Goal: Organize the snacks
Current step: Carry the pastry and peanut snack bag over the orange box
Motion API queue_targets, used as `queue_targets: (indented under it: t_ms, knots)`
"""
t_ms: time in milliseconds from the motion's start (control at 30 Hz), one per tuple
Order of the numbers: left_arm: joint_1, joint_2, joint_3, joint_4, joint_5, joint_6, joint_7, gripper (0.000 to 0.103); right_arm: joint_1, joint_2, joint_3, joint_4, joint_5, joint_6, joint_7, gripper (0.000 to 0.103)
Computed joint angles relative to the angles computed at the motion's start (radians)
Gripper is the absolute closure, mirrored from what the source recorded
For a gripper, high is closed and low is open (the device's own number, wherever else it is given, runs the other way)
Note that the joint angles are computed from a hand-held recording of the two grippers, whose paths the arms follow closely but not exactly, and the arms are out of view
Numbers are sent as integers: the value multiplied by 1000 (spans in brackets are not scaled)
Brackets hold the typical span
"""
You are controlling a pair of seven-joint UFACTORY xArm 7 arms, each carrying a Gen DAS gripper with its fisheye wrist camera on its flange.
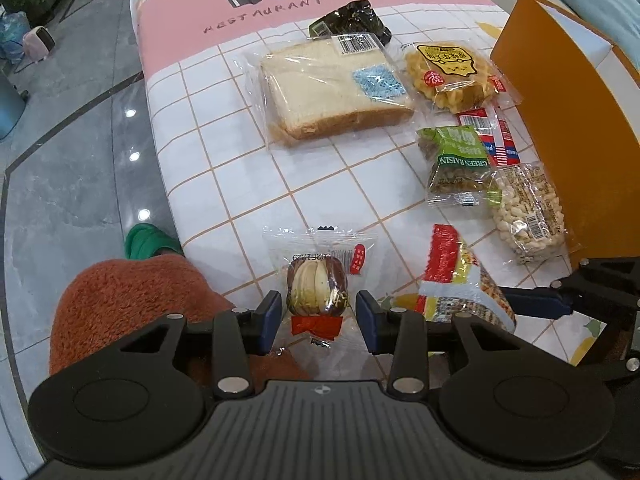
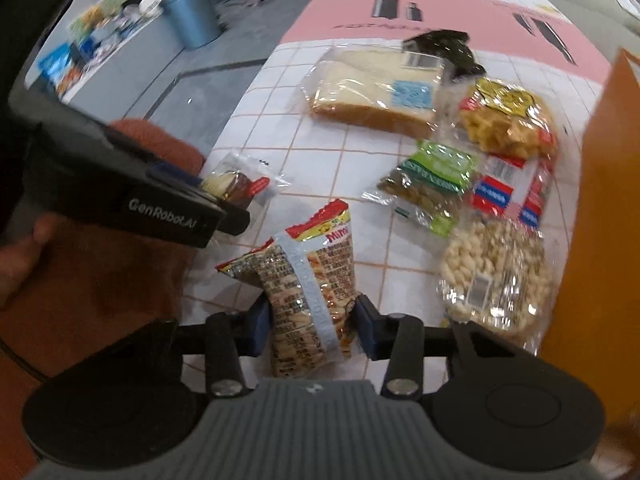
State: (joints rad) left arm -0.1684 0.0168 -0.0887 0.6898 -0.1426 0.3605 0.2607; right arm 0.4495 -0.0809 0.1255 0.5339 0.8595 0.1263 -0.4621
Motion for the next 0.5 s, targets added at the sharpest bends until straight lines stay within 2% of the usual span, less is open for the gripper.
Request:
queue_targets:
  t_ms: [67,167,233,267,500]
  knots:
    - [1,-18,1,-19,-14,-18,8,58,-5,-28,19,-28,-48,-32,73,63]
    - [-2,-60,6,-50,-57,-36,20,58,-35,-91,57,-79,-195,-70,218,64]
    - [-7,-88,8,-68,-64,-47,8,58,-120,-150,132,-115,-334,-77,356,64]
    - [-11,-105,8,-78,-67,-53,1,58,-143,-171,147,-124,-372,-76,391,64]
    - [-63,-243,8,-128,-66,-63,-12,58,-241,-379,189,-192,-502,-35,588,64]
